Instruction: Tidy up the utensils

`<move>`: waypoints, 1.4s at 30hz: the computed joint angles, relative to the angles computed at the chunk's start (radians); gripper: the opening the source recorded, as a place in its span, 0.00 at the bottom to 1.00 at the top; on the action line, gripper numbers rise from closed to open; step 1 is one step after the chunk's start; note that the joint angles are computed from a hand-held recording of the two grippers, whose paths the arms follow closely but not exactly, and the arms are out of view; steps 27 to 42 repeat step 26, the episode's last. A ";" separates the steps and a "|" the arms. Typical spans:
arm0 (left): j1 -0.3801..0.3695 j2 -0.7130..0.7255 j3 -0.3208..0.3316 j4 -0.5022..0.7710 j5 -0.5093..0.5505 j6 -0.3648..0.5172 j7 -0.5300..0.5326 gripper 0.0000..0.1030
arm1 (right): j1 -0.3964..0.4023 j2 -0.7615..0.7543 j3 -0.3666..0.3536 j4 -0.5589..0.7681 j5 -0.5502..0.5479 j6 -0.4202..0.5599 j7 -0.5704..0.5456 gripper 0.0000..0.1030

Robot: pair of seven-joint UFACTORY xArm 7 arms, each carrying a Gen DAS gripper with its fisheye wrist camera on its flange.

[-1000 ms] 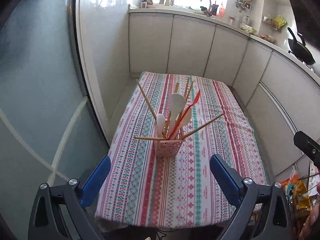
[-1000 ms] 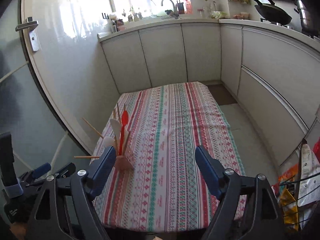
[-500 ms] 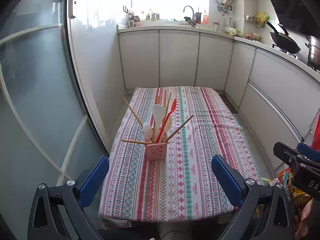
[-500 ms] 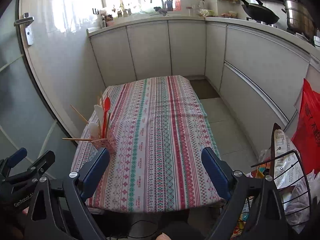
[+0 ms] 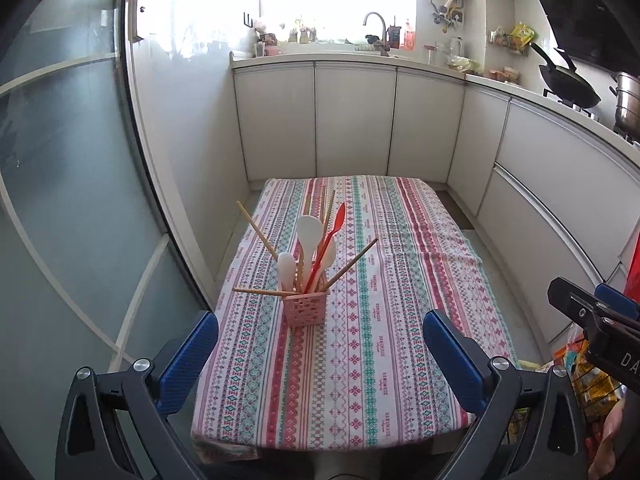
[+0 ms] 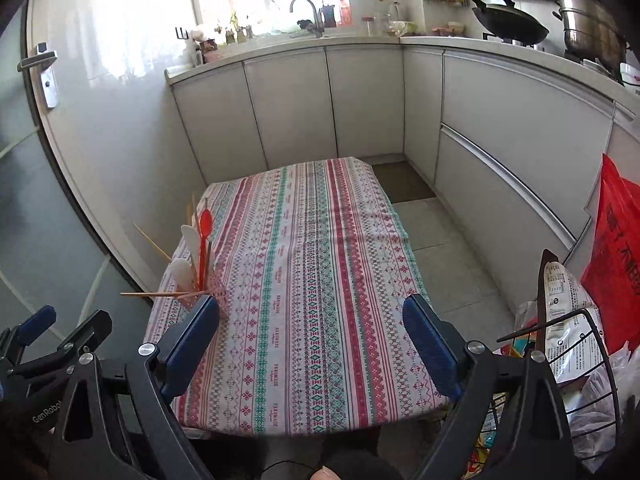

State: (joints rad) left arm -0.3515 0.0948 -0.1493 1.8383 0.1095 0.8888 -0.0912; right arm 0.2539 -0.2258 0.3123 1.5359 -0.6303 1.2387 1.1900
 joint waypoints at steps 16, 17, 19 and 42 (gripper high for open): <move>-0.014 0.067 0.010 0.056 0.010 0.029 -0.014 1.00 | 0.023 0.052 -0.034 0.009 0.002 -0.012 -0.004 0.92; -0.015 0.071 0.010 0.058 0.008 0.031 -0.013 1.00 | 0.023 0.054 -0.036 0.008 0.003 -0.013 -0.005 0.92; -0.017 0.081 0.011 0.064 0.009 0.036 -0.011 1.00 | 0.023 0.057 -0.039 0.006 0.006 -0.013 -0.009 0.92; -0.013 0.088 0.016 0.057 -0.007 0.038 -0.003 1.00 | 0.024 0.056 -0.042 -0.009 0.010 -0.004 -0.009 0.92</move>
